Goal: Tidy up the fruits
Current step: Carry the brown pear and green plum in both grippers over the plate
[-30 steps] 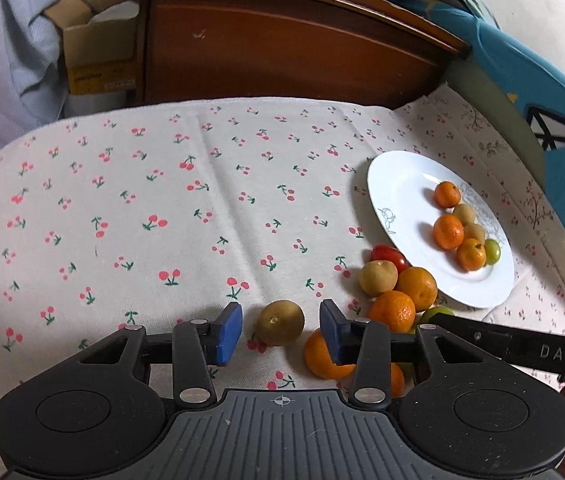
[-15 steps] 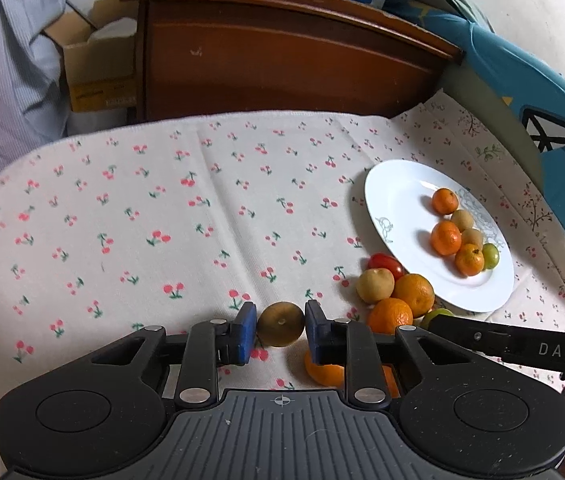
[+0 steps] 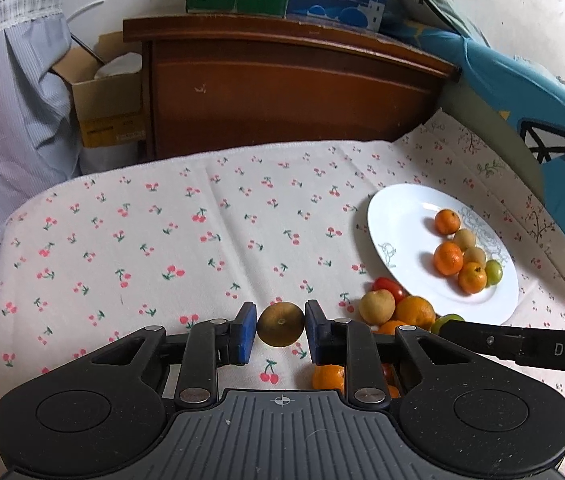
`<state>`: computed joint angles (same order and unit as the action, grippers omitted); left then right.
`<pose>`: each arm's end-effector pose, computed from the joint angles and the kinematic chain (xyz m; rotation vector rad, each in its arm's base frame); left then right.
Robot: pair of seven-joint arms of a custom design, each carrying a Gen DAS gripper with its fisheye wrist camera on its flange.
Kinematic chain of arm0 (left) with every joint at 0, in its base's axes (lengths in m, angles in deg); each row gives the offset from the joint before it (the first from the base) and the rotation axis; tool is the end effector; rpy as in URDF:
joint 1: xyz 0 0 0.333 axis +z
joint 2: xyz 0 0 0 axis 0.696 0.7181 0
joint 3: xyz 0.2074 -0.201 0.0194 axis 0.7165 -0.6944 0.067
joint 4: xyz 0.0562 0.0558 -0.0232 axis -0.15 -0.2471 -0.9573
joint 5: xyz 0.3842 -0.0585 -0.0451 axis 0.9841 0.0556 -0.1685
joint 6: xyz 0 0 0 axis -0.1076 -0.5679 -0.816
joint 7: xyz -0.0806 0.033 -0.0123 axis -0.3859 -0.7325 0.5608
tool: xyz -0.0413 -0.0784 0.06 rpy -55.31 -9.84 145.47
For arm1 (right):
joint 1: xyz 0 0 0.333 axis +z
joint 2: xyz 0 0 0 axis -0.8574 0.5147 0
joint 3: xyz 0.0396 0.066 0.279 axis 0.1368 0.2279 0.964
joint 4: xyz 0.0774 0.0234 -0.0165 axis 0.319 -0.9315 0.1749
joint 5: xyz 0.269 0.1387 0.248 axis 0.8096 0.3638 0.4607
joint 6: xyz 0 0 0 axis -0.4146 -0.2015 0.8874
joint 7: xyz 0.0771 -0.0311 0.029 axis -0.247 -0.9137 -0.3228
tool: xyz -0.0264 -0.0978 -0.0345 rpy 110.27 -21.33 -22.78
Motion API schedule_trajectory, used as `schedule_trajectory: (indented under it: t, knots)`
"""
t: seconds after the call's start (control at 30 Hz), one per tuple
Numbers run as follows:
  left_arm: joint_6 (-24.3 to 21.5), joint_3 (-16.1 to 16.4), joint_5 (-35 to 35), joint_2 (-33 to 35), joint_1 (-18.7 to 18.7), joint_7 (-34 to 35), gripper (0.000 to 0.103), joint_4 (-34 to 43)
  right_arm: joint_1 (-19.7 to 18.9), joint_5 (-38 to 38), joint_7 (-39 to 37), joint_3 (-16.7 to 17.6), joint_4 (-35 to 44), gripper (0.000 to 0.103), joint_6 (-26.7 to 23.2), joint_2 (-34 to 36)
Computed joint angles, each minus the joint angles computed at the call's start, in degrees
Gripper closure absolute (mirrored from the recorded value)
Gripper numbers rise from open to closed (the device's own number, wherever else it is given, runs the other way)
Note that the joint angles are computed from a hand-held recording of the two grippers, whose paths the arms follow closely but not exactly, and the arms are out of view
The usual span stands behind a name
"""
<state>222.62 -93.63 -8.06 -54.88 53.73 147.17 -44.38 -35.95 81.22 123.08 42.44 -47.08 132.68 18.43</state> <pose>0.7112 -0.0627 0.3682 -1.6123 2.0916 -1.0247 0.6500 0.2856 0.3317 -1.4058 1.8287 -0.2294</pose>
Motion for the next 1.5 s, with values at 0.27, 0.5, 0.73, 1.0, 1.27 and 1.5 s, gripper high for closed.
schedule_trajectory:
  t: [0.27,0.5,0.73,1.0,1.27,1.5]
  knots:
    - [2.6,-2.9,-2.2,-0.8,1.6,3.6,0.079,-1.0,-0.7,0.5,-1.0,1.0,-0.4,0.071,1.3,-0.6]
    - [3.2,-5.4,-5.7,-0.9,2.4,7.0,0.079,0.0,0.4,0.9,-0.6,-0.8,-1.2,0.071,3.9,-1.8]
    - [3.5,-7.0,-9.1,-0.4,2.3,9.5,0.079,1.8,2.2,2.0,0.6,-4.0,-2.4,0.071,6.7,-3.2]
    - [1.4,-6.9,-9.9,1.9,0.3,10.1,0.079,5.8,5.1,2.1,0.7,-8.5,-2.2,0.071,6.4,-3.6]
    - [0.5,-5.7,-6.9,5.3,-2.9,8.8,0.079,10.9,8.9,1.3,3.2,-15.1,-0.8,0.071,5.0,-3.0]
    - [-2.2,-5.4,-4.1,9.6,-4.9,7.0,0.079,16.9,9.6,-0.5,9.1,-19.0,1.1,0.071,0.8,-1.5]
